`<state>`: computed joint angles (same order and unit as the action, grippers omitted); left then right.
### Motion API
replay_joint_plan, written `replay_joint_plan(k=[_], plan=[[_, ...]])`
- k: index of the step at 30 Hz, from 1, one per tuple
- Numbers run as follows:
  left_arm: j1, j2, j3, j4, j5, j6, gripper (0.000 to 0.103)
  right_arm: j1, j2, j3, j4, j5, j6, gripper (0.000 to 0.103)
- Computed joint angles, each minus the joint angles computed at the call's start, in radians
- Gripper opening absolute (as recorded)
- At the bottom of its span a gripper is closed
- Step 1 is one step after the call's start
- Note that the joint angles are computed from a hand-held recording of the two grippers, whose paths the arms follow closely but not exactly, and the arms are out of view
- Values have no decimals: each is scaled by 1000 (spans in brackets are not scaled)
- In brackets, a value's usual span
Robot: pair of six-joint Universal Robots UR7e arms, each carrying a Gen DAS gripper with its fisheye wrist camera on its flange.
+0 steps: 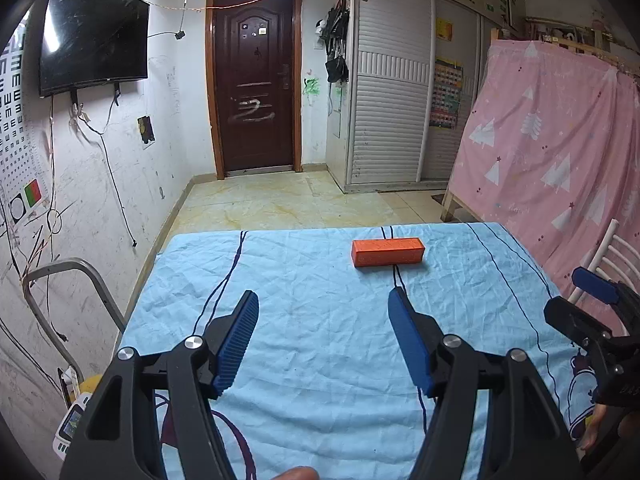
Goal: Collect trash
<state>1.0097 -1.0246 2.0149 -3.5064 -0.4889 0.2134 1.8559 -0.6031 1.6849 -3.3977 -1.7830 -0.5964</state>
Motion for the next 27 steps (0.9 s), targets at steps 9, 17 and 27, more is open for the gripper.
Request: replay_joint_plan(k=[9,17,27], plan=[[1,-6,3,-4,-2,-2,59,3,2,1,-4,-4,1,97],[3,-6,3,-9,-3,1,59,4,2,1,-3,-4,0,97],[4,-7,5,-12,-3,2,59,3,3,1,-3,-4,-2,97]])
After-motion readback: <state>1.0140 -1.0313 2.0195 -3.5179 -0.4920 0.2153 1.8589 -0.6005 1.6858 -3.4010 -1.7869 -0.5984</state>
